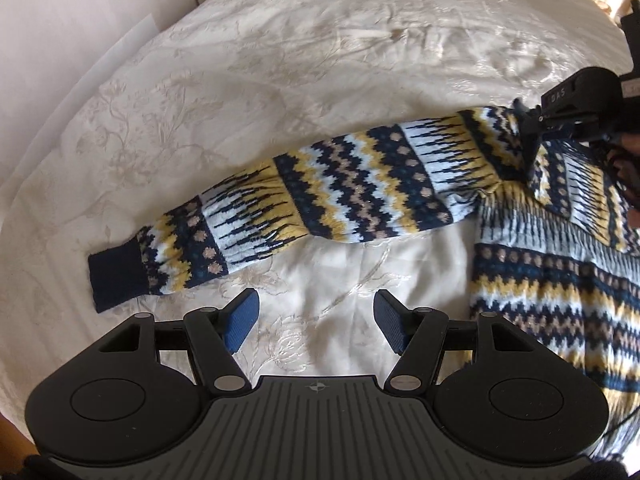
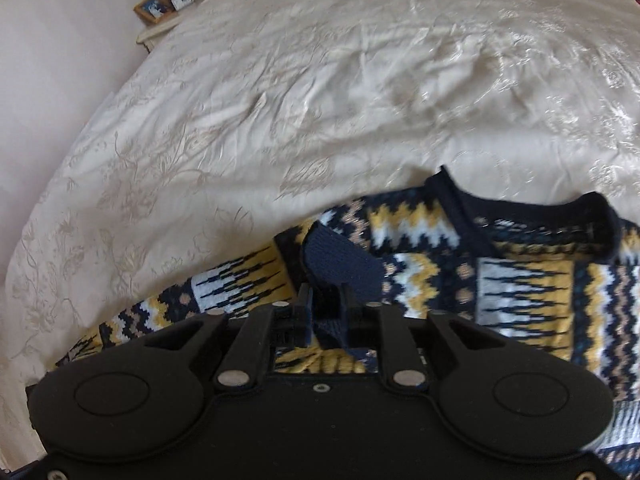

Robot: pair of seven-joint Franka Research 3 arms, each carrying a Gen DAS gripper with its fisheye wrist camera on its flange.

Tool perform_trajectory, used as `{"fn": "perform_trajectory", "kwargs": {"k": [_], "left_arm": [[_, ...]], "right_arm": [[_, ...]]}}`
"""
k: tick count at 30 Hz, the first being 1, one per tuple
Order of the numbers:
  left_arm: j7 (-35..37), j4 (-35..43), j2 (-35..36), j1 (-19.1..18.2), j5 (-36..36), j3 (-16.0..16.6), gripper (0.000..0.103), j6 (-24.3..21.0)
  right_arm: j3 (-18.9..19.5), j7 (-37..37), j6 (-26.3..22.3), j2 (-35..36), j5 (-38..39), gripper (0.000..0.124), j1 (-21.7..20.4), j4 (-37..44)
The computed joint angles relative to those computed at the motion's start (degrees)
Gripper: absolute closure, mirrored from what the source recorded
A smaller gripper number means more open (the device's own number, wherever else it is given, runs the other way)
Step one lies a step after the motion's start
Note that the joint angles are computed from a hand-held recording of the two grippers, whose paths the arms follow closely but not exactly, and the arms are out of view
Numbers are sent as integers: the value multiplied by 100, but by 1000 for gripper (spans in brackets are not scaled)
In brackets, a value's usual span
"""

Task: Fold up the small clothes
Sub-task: 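Lift the sleeve and lay it across the sweater body, open right tool, then grasp the other navy sleeve cuff with the left tool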

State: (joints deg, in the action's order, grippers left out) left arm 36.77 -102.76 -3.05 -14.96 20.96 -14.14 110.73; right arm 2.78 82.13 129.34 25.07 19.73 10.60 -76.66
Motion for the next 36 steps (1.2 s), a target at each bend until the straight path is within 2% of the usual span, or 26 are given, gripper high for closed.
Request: {"fn": "perform_trajectory", "kwargs": {"k": [2,4,8,12,15,18,20,24,29,36], "left_arm": [[-41,-80,-13,35,-38,37,41,103],[-102,-131,-22,65,-32,56,41,158],[-482,-310,-84,147,74,88,41,241],[-946,-629,-209,267,222,139,41,348],[-1404,-1040,-429,386,416,172,41,608],[-1855,-1329,-578,491,838,124,41,545],[-1978,-1477,-653,536,993,117,41,454],[-2065,-1788,-837,624,772,218,41,388],[-2597,-2440,-1265,822,334,358,41,964],[-3025,-2874,-1440,1089,599,343,41,1630]], "right_arm": [[28,31,-14,122,14,96,34,135],[0,114,22,152,-83,85,105,153],[-12,28,22,-86,-165,76,104,-148],[-22,-231,-168,-555,-269,73,96,-813],[-22,-508,-263,-991,-342,65,116,-1476],[-14,-787,-255,-1361,-504,62,190,-2065],[-19,-840,-220,-1534,-709,55,266,-2359],[-6,-906,-376,-1627,-898,52,345,-2578],[14,-986,-459,-1613,-1054,50,420,-2654],[11,-915,-635,-1482,-1159,50,477,-2460]]}}
